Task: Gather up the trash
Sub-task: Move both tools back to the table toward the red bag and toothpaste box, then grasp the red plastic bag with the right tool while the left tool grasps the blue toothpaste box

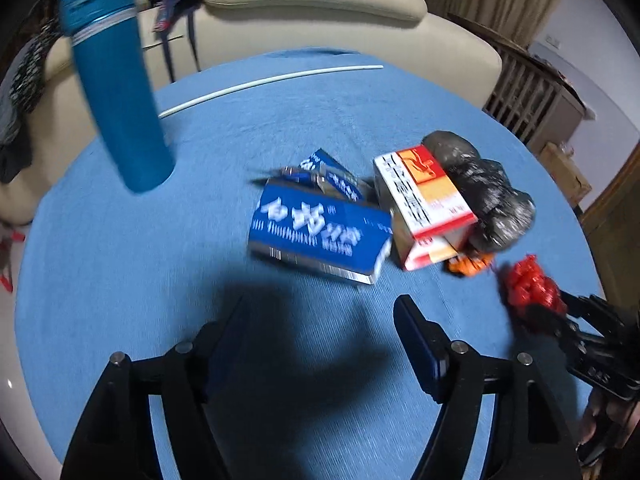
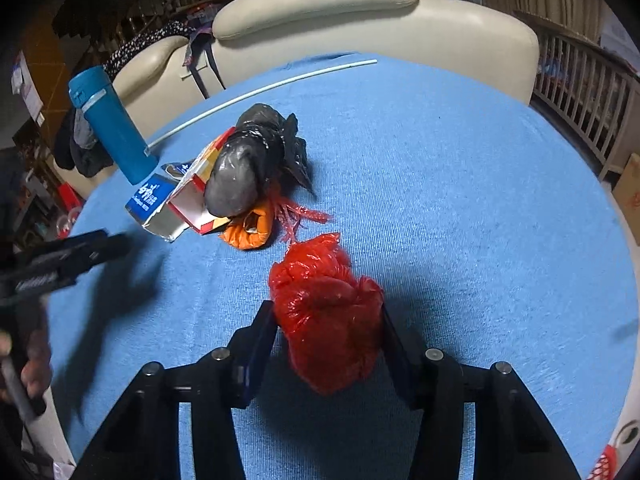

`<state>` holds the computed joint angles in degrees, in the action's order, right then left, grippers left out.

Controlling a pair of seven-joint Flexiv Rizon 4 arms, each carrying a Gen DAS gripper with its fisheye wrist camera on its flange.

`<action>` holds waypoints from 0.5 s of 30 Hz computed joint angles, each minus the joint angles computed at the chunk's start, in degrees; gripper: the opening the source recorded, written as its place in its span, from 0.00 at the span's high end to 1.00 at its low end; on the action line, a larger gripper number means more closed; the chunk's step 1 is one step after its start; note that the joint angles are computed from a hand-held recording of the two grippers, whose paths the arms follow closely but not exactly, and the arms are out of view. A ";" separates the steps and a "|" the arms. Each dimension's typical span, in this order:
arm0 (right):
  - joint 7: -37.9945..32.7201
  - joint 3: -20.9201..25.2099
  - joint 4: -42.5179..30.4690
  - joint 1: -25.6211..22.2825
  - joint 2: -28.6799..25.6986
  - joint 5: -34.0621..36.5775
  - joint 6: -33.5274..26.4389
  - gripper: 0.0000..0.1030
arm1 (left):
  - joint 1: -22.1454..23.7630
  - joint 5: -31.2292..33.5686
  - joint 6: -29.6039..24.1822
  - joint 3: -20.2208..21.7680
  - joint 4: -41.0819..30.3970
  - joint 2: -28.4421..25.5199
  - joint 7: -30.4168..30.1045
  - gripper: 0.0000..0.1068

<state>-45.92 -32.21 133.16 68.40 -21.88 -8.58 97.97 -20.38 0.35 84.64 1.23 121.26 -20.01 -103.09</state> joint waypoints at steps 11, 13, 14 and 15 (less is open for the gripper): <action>-0.62 3.85 -0.87 -3.39 -0.64 0.96 0.60 0.48 | -0.06 0.43 -2.86 0.44 -6.21 -5.08 7.14 0.28; -0.46 3.78 -0.85 -3.22 -0.71 0.93 0.39 0.48 | -0.16 0.48 -3.98 0.91 -7.23 -6.01 6.70 0.28; -0.40 3.74 -0.89 -3.20 -0.73 0.85 0.31 0.48 | 0.33 0.18 -3.77 0.46 -7.25 -6.25 6.84 0.28; -0.28 3.57 -0.87 -3.03 -0.74 0.79 0.22 0.48 | 0.95 -0.35 -3.36 -0.16 -7.18 -6.51 7.01 0.28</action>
